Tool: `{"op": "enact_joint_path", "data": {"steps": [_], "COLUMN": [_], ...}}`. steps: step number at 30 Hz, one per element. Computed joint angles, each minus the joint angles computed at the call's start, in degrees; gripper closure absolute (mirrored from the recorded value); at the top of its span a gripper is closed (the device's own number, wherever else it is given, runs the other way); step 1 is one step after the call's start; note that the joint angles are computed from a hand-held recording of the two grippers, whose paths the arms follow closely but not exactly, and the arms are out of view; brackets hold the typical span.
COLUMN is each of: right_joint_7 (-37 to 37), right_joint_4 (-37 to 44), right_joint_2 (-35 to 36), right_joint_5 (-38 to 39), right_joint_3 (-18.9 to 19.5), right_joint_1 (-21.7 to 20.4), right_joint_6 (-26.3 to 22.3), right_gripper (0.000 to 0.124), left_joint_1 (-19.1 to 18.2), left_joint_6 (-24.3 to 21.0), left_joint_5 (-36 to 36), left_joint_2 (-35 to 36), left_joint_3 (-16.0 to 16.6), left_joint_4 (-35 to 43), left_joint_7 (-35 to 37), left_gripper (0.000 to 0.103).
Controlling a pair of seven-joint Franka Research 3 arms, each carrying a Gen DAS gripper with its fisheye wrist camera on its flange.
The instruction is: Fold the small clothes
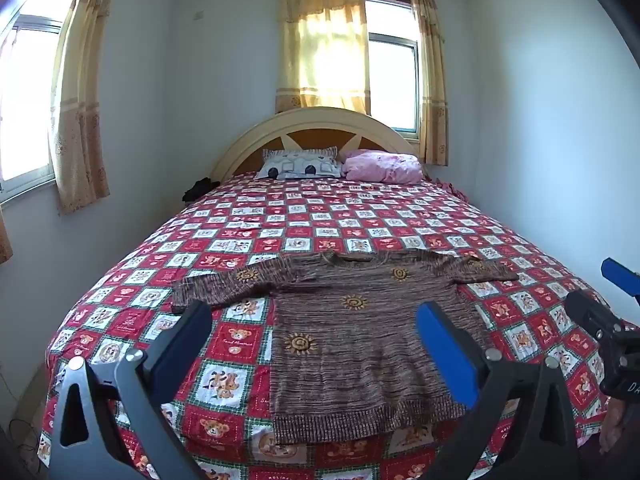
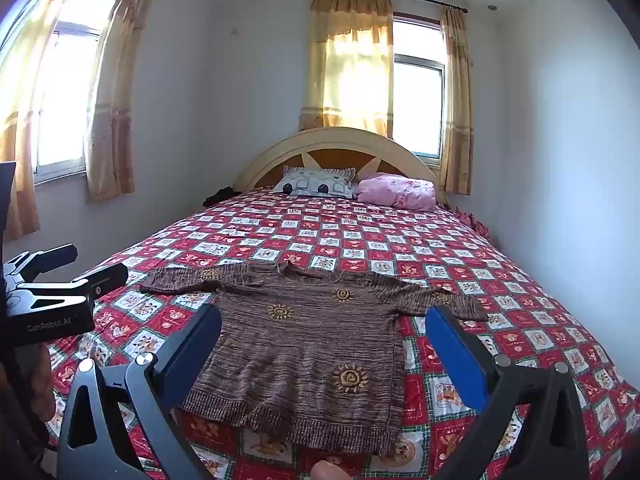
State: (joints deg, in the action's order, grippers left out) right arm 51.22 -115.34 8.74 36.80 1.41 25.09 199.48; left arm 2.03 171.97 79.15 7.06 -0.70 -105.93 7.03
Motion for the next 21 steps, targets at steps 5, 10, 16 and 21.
{"op": "enact_joint_path", "data": {"steps": [5, 10, 16, 21], "right_joint_7": [0.0, 1.8, 1.6, 0.2], "right_joint_4": [0.4, 0.3, 0.1, 0.6], "right_joint_2": [0.3, 0.8, 0.8, 0.7], "right_joint_5": [0.0, -2.0, -1.7, -0.3], "right_joint_3": [-0.3, 0.2, -0.5, -1.5], "right_joint_1": [-0.1, -1.3, -0.5, 0.3], "right_joint_6": [-0.3, -0.5, -0.1, -1.0], "right_gripper": [0.022, 0.022, 0.022, 0.022], "left_joint_1": [-0.3, 0.0, 0.3, 0.4], "left_joint_6": [-0.6, 0.6, 0.8, 0.9], "left_joint_5": [2.2, 3.2, 5.7, 6.8], "left_joint_2": [0.6, 0.7, 0.3, 0.2], "left_joint_3": [-0.2, 0.2, 0.1, -0.1], "left_joint_4": [0.9, 1.1, 0.8, 0.8], "left_joint_7": [-1.9, -2.9, -5.2, -6.3], "left_gripper": [0.0, 0.0, 0.0, 0.0]}}
